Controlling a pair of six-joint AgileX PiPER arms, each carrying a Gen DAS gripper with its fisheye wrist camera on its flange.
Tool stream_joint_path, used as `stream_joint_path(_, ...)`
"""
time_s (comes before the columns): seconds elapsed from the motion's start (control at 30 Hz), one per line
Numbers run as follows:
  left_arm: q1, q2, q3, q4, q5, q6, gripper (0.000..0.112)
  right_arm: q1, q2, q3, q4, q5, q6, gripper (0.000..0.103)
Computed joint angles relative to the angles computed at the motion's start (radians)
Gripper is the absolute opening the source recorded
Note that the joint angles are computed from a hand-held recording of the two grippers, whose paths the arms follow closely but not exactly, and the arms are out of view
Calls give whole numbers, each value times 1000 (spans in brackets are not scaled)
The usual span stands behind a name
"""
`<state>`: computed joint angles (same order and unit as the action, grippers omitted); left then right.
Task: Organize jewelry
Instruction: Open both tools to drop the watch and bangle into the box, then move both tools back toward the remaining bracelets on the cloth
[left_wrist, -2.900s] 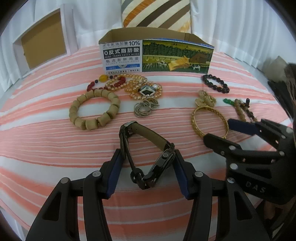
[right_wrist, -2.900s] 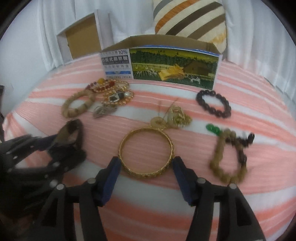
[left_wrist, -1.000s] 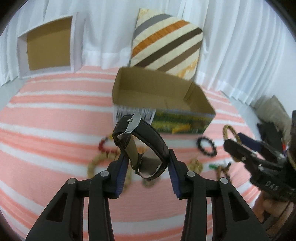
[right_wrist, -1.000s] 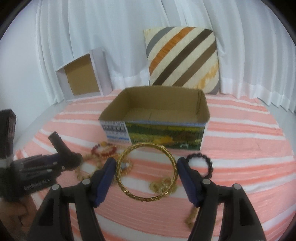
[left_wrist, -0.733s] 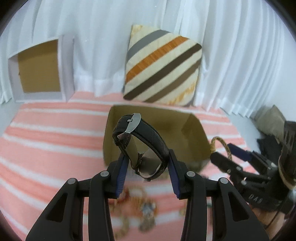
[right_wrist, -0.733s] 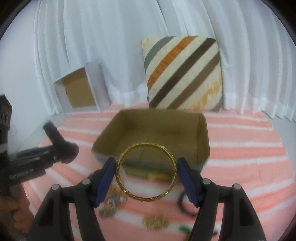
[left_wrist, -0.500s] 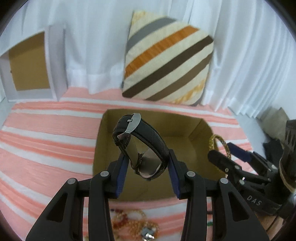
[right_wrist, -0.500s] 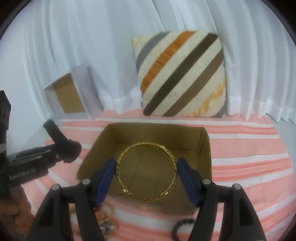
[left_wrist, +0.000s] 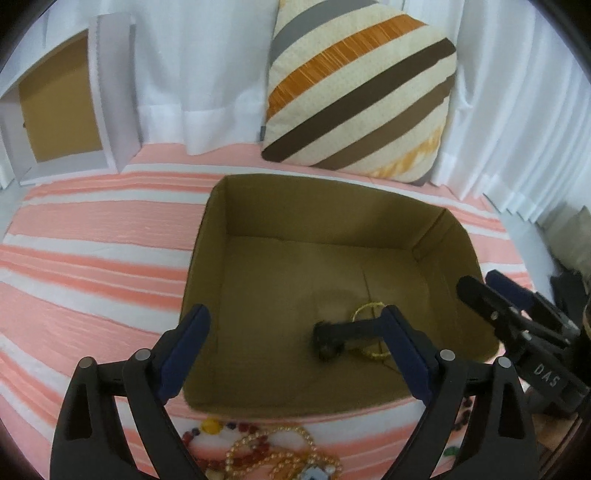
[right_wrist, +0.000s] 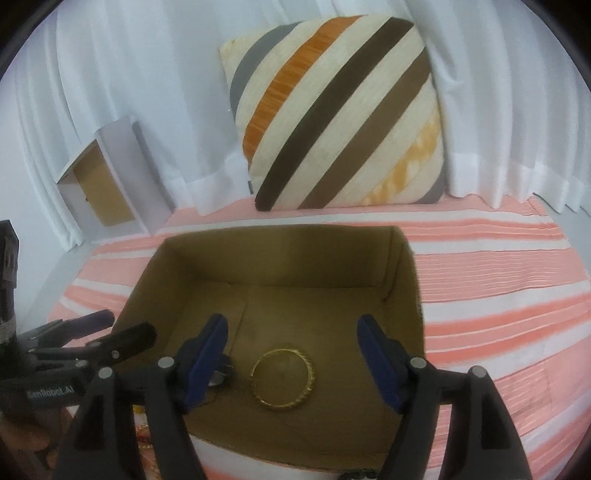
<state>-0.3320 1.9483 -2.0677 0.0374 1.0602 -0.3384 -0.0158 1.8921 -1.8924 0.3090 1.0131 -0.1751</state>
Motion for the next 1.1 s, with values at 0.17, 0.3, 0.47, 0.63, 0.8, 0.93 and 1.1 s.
stream_joint_path(0.17, -8, -143, 198, 12, -70, -17, 94, 2, -110, 121, -11, -49, -32, 75)
stream_joint_path(0.3, -24, -289, 395, 26, -131, -42, 94, 5, -227, 245, -21, -93, -44, 75)
stream_joint_path(0.47, -78, -507, 682, 123, -201, -122, 94, 5, -404, 429, -27, -139, -84, 75)
stream_joint_path(0.63, -168, -710, 936, 262, -227, -286, 94, 6, -595, 611, -38, -157, -98, 75)
stream_joint_path(0.8, -270, -884, 1153, 378, -221, -466, 94, 14, -785, 770, -64, -141, -104, 75)
stream_joint_path(0.93, -365, -943, 1249, 461, -191, -582, 94, 28, -931, 874, -103, -111, -100, 75)
stream_joint_path(1.1, -441, -953, 1330, 503, -185, -686, 94, -59, -1096, 995, -62, -43, -179, 75)
